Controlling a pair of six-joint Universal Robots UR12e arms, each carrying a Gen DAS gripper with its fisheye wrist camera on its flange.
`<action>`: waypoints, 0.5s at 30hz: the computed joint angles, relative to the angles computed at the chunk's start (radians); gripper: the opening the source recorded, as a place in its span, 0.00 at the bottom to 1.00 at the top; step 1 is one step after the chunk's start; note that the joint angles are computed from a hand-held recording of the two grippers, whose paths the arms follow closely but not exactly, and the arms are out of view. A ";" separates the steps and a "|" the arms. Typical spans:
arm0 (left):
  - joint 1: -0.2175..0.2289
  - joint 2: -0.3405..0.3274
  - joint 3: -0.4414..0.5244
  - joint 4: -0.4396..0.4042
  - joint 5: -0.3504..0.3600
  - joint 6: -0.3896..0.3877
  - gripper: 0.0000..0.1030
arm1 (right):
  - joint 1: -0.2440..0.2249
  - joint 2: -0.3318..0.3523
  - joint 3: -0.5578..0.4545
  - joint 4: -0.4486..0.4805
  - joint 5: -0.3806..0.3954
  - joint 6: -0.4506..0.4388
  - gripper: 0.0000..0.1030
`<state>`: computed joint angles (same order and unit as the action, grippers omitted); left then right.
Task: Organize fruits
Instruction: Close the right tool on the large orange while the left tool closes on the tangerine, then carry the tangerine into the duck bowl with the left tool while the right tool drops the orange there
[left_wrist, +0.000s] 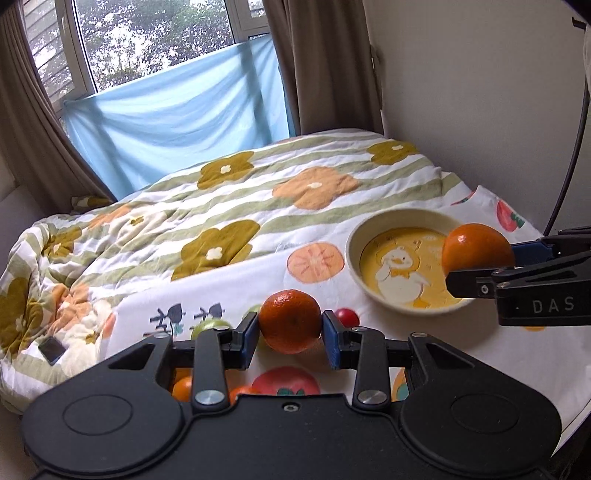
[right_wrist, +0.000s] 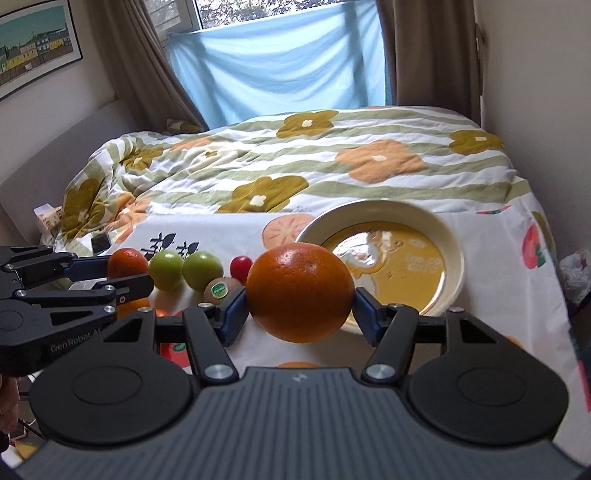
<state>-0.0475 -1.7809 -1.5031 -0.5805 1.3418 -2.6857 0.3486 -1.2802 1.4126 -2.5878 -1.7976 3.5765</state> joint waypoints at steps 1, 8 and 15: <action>-0.003 -0.007 0.015 -0.002 -0.011 0.003 0.39 | -0.004 -0.007 0.003 0.001 -0.013 0.003 0.74; -0.033 -0.085 0.141 -0.047 -0.084 0.046 0.39 | -0.038 -0.025 0.003 0.022 -0.100 0.037 0.74; -0.069 -0.206 0.296 -0.169 -0.150 0.124 0.39 | -0.069 -0.006 -0.017 0.071 -0.152 0.097 0.74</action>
<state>-0.1160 -1.9868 -1.2066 -0.7496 1.1914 -2.5617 0.2797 -1.2864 1.3956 -2.5167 -1.9493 3.6739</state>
